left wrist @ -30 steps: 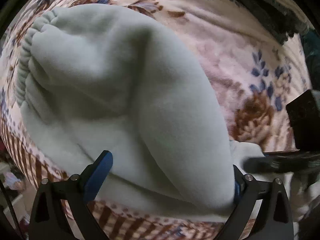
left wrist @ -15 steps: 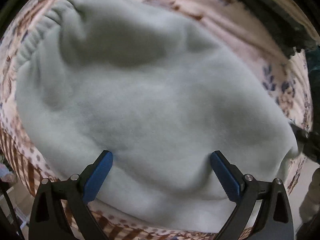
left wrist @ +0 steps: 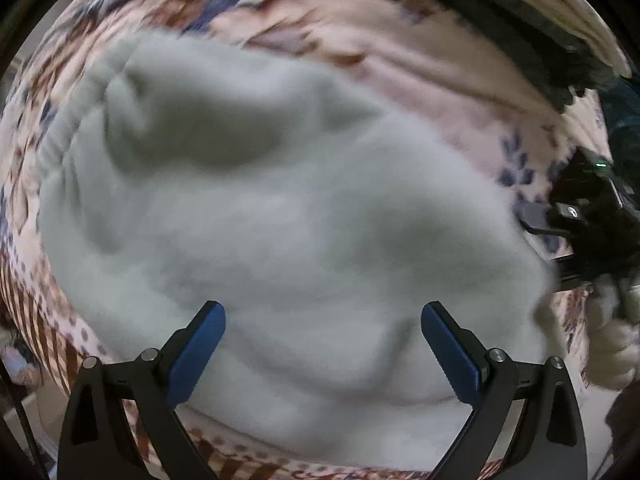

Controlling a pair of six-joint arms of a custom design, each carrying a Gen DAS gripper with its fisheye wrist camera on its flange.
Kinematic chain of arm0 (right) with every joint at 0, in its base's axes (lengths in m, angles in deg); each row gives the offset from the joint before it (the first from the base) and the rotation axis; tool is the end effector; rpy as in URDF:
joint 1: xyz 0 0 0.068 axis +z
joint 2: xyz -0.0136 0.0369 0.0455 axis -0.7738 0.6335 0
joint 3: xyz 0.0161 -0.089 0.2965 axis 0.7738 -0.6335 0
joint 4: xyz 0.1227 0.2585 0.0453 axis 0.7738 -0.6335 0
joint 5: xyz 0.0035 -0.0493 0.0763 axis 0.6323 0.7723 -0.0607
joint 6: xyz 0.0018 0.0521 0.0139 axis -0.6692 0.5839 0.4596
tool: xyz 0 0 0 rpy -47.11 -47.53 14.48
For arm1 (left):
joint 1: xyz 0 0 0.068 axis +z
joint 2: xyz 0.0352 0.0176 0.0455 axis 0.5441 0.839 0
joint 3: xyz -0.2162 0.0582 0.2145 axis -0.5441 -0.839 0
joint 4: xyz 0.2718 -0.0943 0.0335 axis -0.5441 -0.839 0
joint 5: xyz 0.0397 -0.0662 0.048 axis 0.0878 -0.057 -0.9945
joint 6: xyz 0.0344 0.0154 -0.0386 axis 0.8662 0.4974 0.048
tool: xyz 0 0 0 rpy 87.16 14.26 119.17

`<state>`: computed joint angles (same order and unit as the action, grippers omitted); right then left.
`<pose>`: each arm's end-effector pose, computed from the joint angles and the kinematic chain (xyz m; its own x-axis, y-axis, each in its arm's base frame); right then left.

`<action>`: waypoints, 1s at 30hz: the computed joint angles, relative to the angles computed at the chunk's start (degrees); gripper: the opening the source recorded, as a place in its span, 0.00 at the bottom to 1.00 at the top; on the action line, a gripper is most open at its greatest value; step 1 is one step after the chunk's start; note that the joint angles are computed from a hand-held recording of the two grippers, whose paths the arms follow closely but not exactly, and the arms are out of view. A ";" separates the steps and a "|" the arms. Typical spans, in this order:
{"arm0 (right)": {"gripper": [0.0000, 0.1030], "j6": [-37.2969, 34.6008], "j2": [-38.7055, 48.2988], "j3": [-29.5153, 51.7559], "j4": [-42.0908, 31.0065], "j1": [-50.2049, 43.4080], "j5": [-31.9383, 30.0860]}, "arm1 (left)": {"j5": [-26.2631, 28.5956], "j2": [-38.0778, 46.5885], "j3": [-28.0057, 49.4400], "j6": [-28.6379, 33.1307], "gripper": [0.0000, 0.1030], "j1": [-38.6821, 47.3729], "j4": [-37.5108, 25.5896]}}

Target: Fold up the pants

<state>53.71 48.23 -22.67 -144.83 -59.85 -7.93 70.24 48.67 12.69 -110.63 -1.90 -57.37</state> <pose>0.2831 -0.0117 0.0406 -0.8313 0.0967 0.5474 0.5528 0.2467 0.7959 0.2361 -0.1703 0.1690 -0.9950 0.0970 0.0243 0.0928 0.9862 -0.1369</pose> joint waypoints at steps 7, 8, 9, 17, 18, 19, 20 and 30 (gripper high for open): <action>0.20 20.94 -12.83 -7.70 17.90 -0.47 10.34 | -1.77 9.92 6.33 -0.86 0.97 -4.81 1.53; 0.18 21.85 -17.47 -9.65 18.33 -2.99 11.68 | -2.12 11.37 6.94 -0.53 0.97 -5.14 1.42; 0.12 22.50 -20.99 -10.66 18.68 -4.04 12.37 | -2.64 12.47 7.31 -0.27 0.98 -5.51 1.29; 0.14 -2.25 -25.72 -7.28 -3.42 1.35 15.09 | -4.54 14.04 5.87 -0.53 0.99 -8.90 2.75; 0.16 -3.96 -23.73 -6.51 -3.69 1.60 15.51 | -4.70 14.43 6.29 -0.80 0.99 -9.45 2.65; 0.17 -3.73 -22.22 -5.71 -2.65 2.82 15.56 | -4.74 14.84 6.61 -1.21 0.99 -9.92 2.56; 0.17 -4.49 -21.10 -5.12 -2.50 3.45 16.01 | -4.67 14.86 6.50 -1.41 0.99 -9.93 2.74; 0.63 6.31 -3.48 3.13 4.19 8.07 13.61 | -5.57 13.67 3.88 1.10 0.99 -8.54 5.02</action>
<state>60.02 44.74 -19.54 -140.64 -51.78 5.68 64.67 62.33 16.57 -109.54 -10.44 -52.35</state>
